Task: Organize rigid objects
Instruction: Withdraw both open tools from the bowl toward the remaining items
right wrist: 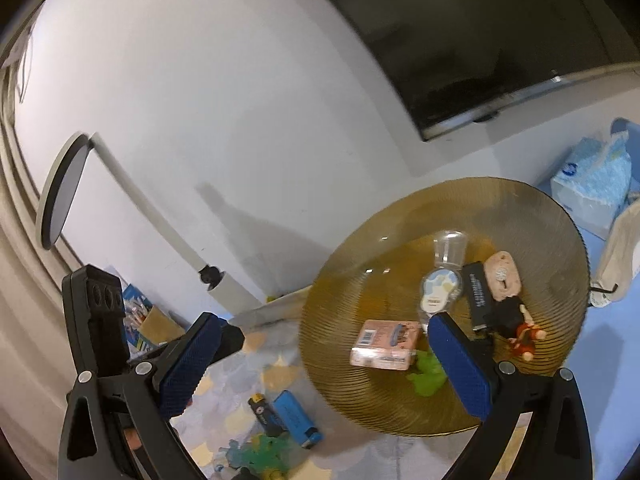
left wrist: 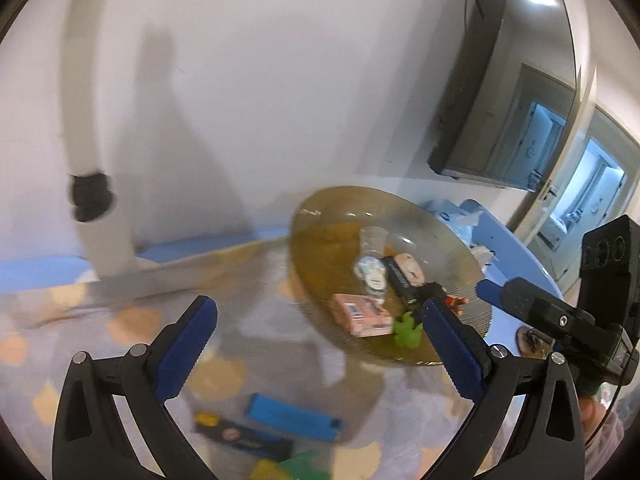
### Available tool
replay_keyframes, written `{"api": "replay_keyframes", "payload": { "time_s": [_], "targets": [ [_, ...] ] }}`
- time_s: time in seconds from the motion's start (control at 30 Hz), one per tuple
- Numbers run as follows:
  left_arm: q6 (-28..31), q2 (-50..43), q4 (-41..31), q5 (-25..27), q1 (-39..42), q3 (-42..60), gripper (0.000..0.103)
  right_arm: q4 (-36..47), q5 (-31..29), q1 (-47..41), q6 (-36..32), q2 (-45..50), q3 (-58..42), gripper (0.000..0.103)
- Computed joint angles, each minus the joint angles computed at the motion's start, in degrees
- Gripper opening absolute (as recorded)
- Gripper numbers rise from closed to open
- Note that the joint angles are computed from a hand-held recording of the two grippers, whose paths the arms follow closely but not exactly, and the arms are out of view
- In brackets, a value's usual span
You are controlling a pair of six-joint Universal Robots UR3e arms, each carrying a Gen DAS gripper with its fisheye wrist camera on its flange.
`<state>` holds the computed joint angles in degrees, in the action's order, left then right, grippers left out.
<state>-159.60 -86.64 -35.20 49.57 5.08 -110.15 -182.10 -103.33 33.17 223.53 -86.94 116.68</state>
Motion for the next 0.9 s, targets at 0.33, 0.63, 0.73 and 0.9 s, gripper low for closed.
{"api": "replay_keyframes", "payload": {
  "time_s": [0.33, 0.63, 0.73, 0.9],
  "targets": [
    [10.42, 12.86, -9.48, 0.32, 12.79, -6.53, 0.102, 12.62, -5.81, 10.39, -2.99, 9.45, -18.87, 0.103],
    [28.92, 32.06, -30.03, -1.07, 27.54, -20.31, 0.102, 22.75, -11.83, 20.57, -1.99, 19.46, -30.21, 0.103],
    [36.54, 39.75, -40.73, -1.43, 33.11, -24.12, 0.102, 28.72, -14.37, 23.14, 0.64, 21.32, -33.08, 0.103],
    [43.37, 52.21, -49.17, -0.06, 38.15, -31.22, 0.102, 32.46, -9.39, 24.08, 5.37, 23.70, -33.54, 0.068]
  ]
}}
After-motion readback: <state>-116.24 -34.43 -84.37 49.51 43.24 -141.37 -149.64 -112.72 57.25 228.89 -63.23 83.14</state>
